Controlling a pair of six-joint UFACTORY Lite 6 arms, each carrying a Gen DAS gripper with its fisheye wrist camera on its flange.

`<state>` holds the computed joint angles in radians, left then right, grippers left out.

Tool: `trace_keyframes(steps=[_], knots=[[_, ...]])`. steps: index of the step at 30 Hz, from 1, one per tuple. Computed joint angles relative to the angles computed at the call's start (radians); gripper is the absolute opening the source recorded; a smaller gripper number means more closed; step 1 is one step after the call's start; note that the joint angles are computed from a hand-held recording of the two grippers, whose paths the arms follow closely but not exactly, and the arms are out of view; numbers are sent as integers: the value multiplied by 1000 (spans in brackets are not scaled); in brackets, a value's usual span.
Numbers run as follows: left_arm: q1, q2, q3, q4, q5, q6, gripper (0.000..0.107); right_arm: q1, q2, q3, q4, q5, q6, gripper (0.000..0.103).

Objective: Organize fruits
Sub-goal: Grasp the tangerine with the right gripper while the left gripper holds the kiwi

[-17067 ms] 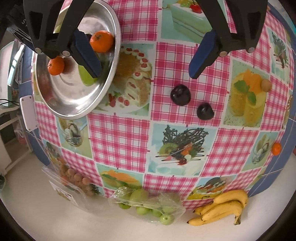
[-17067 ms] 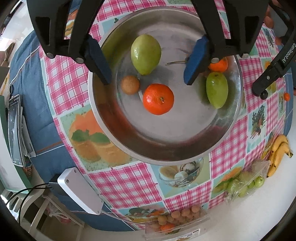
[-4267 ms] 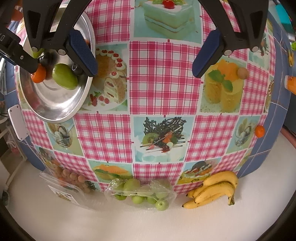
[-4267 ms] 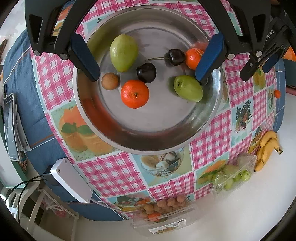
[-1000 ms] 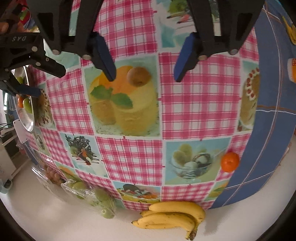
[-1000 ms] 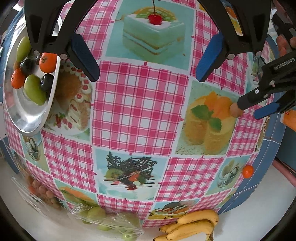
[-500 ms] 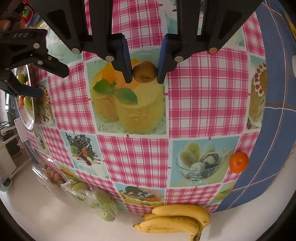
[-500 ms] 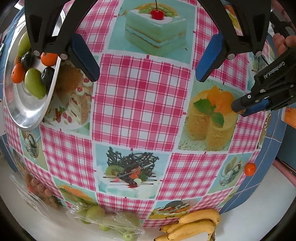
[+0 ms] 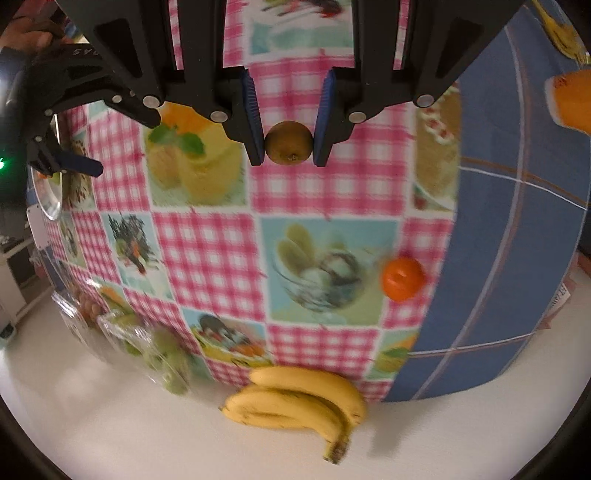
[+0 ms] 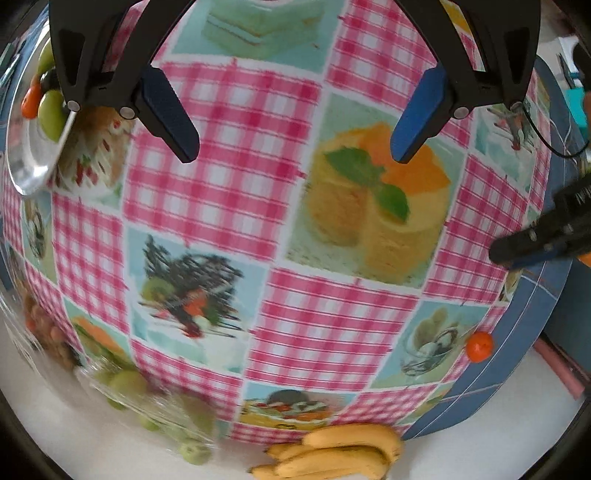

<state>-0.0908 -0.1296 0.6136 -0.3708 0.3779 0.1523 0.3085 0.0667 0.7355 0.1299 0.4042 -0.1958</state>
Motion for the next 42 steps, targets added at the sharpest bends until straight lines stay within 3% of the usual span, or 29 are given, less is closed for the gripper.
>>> trace_keyframes(steps=[6, 12, 18, 27, 31, 37, 42], knots=[[173, 21, 45, -51, 46, 169, 29, 183, 149, 159, -104, -16, 190, 103], [338, 42, 69, -182, 78, 365, 29, 245, 280, 372, -7, 52, 75, 103], [435, 75, 108, -207, 102, 430, 29, 297, 396, 609, -68, 130, 173, 103], [535, 199, 227, -299, 116, 536, 29, 305, 656, 1009, 156, 231, 17, 102], [557, 249, 253, -335, 103, 576, 29, 309, 715, 1067, 223, 213, -26, 88], [582, 316, 269, -383, 78, 649, 29, 308, 866, 1218, 294, 227, -77, 84], [596, 348, 281, -428, 73, 710, 29, 347, 1060, 1499, 229, 316, 10, 72]])
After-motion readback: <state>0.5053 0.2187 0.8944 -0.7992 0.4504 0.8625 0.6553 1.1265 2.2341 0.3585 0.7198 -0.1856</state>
